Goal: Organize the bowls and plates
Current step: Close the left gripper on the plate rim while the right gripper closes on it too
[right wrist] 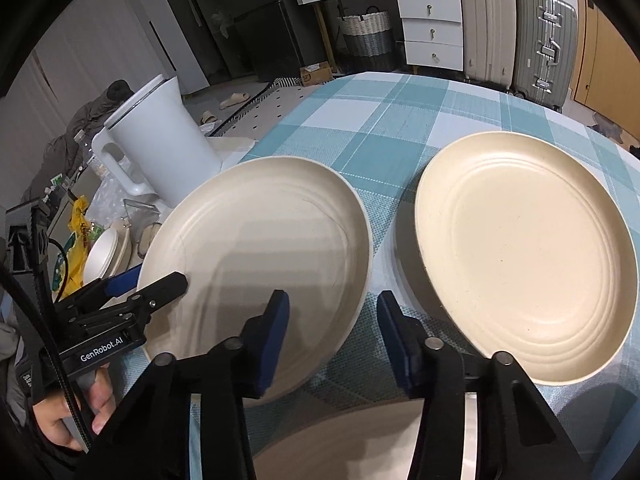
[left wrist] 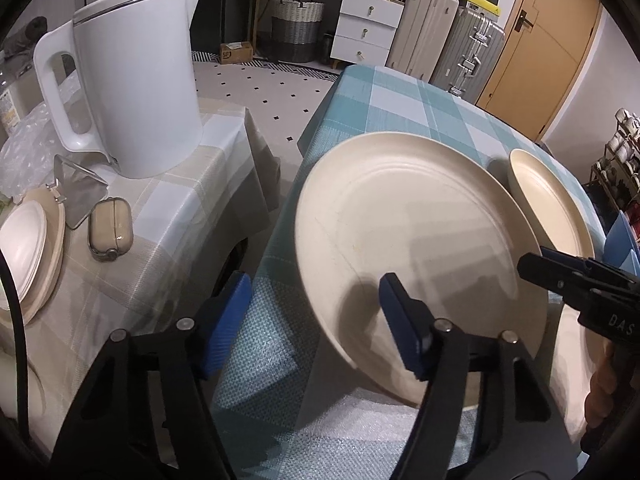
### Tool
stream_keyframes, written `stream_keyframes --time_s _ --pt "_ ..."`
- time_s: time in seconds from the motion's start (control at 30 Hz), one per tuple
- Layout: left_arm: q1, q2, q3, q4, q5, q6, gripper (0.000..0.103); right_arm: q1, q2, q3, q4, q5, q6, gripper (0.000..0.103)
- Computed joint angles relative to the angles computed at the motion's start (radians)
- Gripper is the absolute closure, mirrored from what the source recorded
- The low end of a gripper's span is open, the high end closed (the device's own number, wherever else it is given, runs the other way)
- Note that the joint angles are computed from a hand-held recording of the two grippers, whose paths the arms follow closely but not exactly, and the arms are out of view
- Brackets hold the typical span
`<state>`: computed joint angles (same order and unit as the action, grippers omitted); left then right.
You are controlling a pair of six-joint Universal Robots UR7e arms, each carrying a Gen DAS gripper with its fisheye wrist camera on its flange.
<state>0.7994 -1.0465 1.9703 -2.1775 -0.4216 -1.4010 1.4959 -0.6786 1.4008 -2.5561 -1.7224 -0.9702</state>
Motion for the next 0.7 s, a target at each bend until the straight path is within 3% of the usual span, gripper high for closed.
stream_keyframes --time_s 0.23,0.27,0.33,0.43,0.7 --pt "-0.006 -0.009 -0.011 0.097 0.022 -0.063 0.062 0.006 0.009 0.012 -0.064 -0.028 -0.009 0.078" --pt "-0.007 -0.009 -0.011 0.096 0.027 -0.057 0.072 0.006 0.01 0.015 -0.073 -0.029 -0.011 0.078" --pt "-0.007 -0.01 0.009 -0.005 0.016 0.019 0.081 0.006 0.01 0.019 -0.081 -0.03 -0.015 0.083" --pt "-0.009 -0.001 0.004 -0.017 0.02 0.043 0.085 0.008 0.011 0.025 -0.103 -0.036 -0.02 0.085" --pt "-0.01 -0.011 0.02 -0.052 0.013 0.037 0.085 0.004 0.011 0.016 -0.084 -0.037 -0.015 0.085"
